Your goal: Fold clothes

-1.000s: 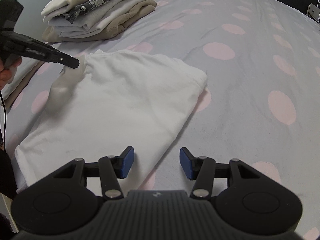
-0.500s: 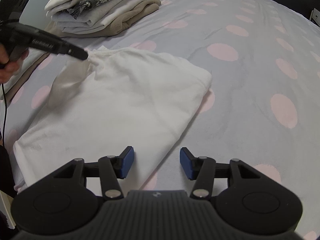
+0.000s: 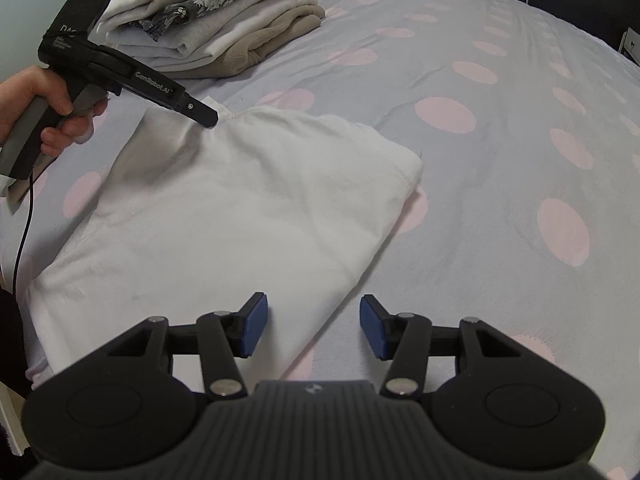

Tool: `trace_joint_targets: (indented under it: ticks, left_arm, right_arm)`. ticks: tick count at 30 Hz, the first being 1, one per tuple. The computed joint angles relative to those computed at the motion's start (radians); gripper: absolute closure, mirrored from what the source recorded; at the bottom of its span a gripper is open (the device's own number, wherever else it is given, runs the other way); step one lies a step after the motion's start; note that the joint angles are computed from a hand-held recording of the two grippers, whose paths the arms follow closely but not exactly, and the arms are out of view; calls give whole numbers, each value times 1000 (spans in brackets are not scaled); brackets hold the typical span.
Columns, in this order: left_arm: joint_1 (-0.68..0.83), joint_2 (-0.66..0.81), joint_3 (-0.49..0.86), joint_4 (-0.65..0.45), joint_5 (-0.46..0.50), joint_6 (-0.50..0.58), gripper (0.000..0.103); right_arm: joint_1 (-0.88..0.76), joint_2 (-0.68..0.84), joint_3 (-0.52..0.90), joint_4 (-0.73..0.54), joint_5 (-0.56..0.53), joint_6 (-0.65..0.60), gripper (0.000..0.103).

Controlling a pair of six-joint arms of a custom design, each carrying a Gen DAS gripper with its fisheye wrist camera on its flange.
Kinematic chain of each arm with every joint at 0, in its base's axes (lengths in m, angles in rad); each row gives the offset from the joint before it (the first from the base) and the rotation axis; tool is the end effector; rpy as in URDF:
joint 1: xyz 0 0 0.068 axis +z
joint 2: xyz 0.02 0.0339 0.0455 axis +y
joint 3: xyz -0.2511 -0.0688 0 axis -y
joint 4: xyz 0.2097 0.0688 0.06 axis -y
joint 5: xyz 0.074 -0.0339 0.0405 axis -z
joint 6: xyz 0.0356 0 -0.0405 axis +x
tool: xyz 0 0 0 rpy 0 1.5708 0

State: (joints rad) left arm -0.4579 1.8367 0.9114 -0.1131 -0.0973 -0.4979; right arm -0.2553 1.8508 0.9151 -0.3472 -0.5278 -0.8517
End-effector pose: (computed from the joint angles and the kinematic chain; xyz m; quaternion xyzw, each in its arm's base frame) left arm 0.2846 -0.1364 0.1301 -0.0321 0.9632 -0.0792 0.2549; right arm 0.2869 -0.0564 0.1212 -0.3165 0.9022 0.1468 0.2535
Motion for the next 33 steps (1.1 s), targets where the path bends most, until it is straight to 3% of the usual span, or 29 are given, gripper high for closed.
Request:
trace_joint_targets:
  ticks: [4, 11, 17, 21, 25, 30, 31, 33]
  left_arm:
    - [-50, -74, -11, -9, -28, 56, 102]
    - [-158, -161, -20, 3, 93, 174, 103]
    - [-201, -115, 24, -73, -91, 142, 103]
    - [-159, -92, 46, -125, -204, 28, 79]
    - [-111, -42, 72, -154, -190, -27, 59]
    - [-63, 25, 94, -143, -122, -73, 62]
    - [-55, 30, 91, -132, -103, -73, 74]
    - [-56, 24, 76, -107, -99, -63, 83]
  right_arm:
    - [-2, -11, -3, 1, -6, -3, 48]
    - [8, -21, -13, 3, 2, -5, 48]
    - [18, -29, -42, 43, 16, 14, 46]
    - [15, -34, -89, 75, 28, 35, 45]
    - [-15, -36, -108, 43, 4, 16, 45]
    - [-41, -46, -116, 16, -13, -19, 45]
    - [-41, -46, -114, 13, -14, -20, 45]
    - [-42, -45, -110, 7, -16, -23, 45]
